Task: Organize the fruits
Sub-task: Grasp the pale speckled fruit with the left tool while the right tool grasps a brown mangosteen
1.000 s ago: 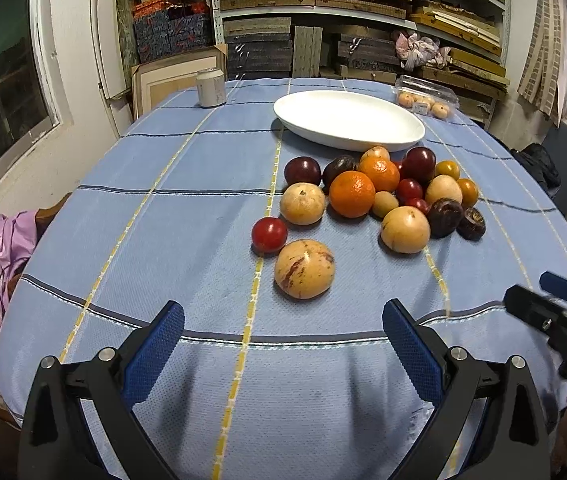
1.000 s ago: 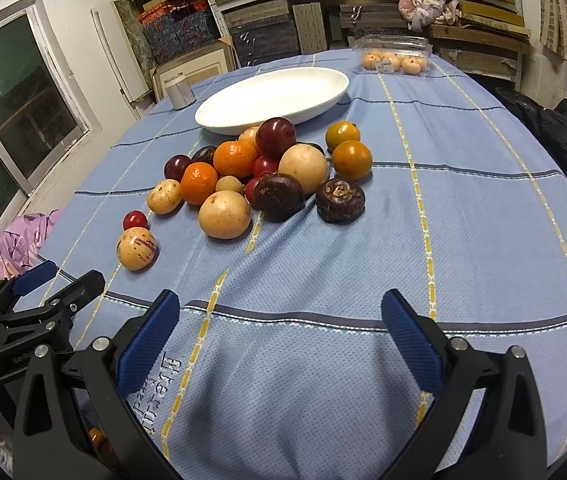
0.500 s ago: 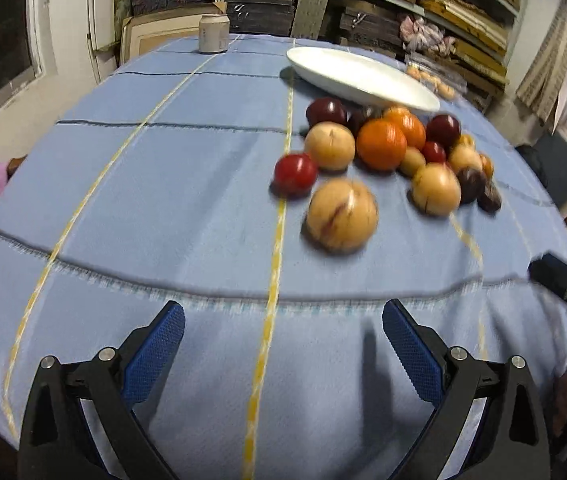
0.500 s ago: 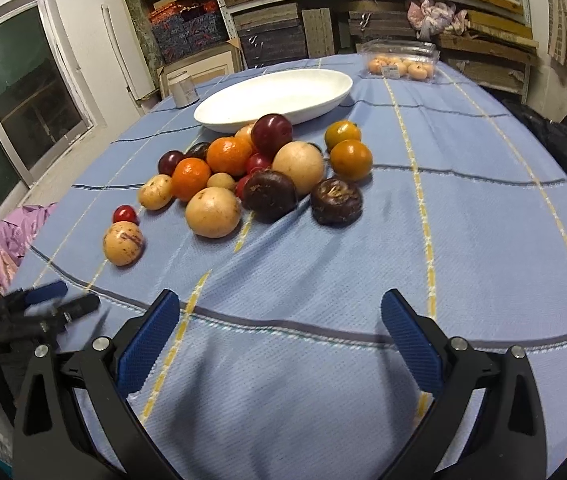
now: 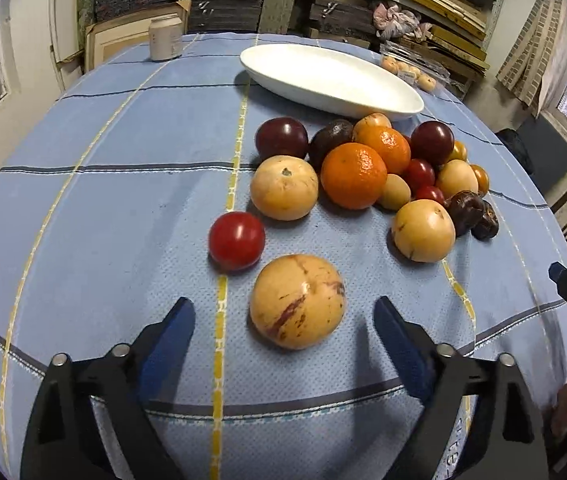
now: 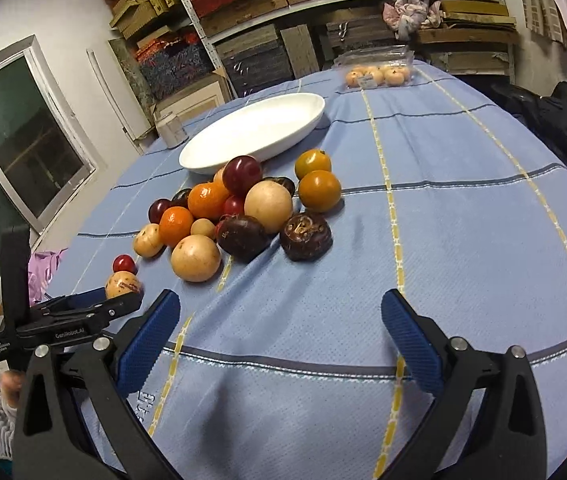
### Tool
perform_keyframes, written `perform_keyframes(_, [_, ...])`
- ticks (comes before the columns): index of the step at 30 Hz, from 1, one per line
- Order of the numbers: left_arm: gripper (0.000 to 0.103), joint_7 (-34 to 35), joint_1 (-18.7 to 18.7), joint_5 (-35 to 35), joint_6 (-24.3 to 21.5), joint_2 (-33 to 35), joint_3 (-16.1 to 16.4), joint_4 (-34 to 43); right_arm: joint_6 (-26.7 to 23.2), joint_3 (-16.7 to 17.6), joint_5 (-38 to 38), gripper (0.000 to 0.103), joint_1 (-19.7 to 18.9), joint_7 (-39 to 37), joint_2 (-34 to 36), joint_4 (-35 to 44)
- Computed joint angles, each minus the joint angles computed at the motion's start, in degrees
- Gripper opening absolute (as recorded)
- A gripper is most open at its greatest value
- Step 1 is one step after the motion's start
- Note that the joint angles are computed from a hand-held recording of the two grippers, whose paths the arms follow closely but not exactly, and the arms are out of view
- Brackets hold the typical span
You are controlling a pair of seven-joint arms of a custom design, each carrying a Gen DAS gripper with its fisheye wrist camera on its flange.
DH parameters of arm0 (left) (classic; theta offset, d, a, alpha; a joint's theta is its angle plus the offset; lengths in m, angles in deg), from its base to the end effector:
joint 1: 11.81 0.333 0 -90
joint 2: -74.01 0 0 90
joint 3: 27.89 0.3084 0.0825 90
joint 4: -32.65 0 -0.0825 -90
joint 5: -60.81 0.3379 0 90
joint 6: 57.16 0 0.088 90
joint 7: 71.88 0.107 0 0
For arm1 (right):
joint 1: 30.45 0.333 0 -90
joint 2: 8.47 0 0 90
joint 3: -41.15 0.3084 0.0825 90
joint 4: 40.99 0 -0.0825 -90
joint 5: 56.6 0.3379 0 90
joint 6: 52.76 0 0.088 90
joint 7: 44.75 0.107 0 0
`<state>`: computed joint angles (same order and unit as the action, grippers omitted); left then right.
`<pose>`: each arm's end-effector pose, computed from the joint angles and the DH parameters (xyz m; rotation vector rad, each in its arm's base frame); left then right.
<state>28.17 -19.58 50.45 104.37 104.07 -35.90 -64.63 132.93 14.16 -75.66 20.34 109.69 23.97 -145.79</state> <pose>0.6577 -0.1600 0.3817 -1.6861 2.1853 -0.7908 0.5636 0.3422 0.3724 -1.4521 1.7403 -0.3987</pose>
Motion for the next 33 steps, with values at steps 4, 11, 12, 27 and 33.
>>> perform_keyframes(4, [0.072,1.3,-0.4,0.7,0.6,0.1,-0.1,-0.1,0.2,0.7,-0.1,0.099,-0.6,-0.8,0.3,0.4])
perform_keyframes(11, [0.052,-1.3,-1.5,1.8,0.4,0.5,1.2,0.9,1.5,-1.9,1.3,0.091,1.5,-1.5,0.6,-0.4])
perform_keyframes(12, [0.051,-1.7,-2.2,2.8,0.5,0.7,1.9,1.1,1.3,-1.7,1.6,0.079,1.3,-1.8,0.5,-0.5])
perform_keyframes(27, [0.044,0.3,-0.7,2.3,5.0,-0.6,-0.2,-2.7,-10.7,19.2,-2.0,0.022,-17.8,-10.5,2.4,10.5])
perform_keyframes(33, [0.044,2.0,0.1,0.2,4.9,-0.7,-1.1,-2.7,-22.8,24.9,-1.3,0.032,-22.4,-16.6,9.1,23.9])
